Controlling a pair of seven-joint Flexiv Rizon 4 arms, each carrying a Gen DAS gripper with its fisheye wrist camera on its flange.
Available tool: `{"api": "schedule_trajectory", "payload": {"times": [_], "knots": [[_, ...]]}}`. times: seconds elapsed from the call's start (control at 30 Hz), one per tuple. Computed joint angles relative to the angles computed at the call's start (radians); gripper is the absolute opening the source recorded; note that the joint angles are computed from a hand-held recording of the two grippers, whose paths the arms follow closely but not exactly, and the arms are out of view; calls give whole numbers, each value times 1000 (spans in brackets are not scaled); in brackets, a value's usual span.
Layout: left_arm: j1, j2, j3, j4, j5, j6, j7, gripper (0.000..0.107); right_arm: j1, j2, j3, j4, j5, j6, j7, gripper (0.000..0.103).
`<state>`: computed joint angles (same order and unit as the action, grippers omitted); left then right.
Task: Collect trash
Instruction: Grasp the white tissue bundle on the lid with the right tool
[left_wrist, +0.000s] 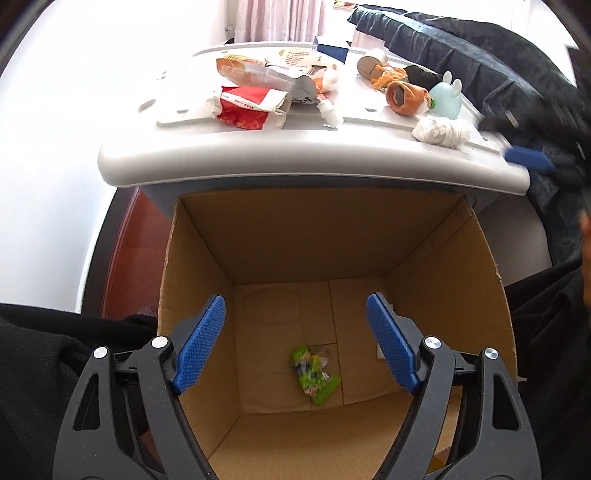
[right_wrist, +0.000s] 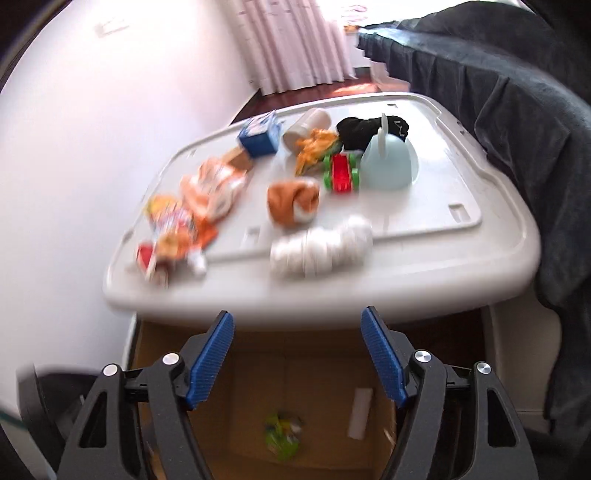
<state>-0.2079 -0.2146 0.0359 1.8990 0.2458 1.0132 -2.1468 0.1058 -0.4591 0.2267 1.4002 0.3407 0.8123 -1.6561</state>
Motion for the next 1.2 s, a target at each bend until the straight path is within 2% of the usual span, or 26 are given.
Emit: {"api": "schedule_trajectory", "payload": {"times": [0.1,0.27,0.43,0.53,0.57,0.6,0.63,0.67,0.77,0.83,0.9,0.97,1.0,1.03,1.2], "knots": [[-11,4,9,-4,44,2,-22,77,13,-73,-6,-111,36,-52,131,70],[-16,15,18,-11,106,5,-56,77,29,-159,-14,-233,22,-130,303,66],[6,32,12,17,78,41,-47,77,69,-218,-45,-311,-62,-189,421,66],[14,42,13,30,68,53,-52,77,101,-217,-63,-310,-147,-220,437,64],[17,46,14,35,65,56,-56,77,108,-213,-71,-299,-167,-226,456,62],[21,50,14,43,59,63,-59,77,107,-213,-73,-289,-168,-228,486,56],[26,55,13,52,49,71,-59,77,100,-209,-72,-271,-157,-200,512,52],[30,57,12,59,40,77,-59,77,97,-215,-71,-273,-157,-193,529,51],[41,62,7,77,10,97,-50,77,94,-249,-64,-325,-156,-216,575,54],[40,62,8,75,16,94,-55,77,112,-272,-72,-361,-187,-233,593,66],[40,60,7,74,18,93,-55,77,138,-278,-89,-360,-234,-226,602,69],[37,59,7,69,27,83,-58,77,165,-255,-116,-300,-295,-171,618,59],[36,59,8,67,31,78,-60,77,168,-241,-122,-265,-316,-140,617,45],[37,59,8,66,33,77,-62,77,151,-223,-112,-224,-310,-94,601,37],[48,59,5,85,-5,96,-53,77,48,-178,-27,-177,-207,-39,451,36]]}}
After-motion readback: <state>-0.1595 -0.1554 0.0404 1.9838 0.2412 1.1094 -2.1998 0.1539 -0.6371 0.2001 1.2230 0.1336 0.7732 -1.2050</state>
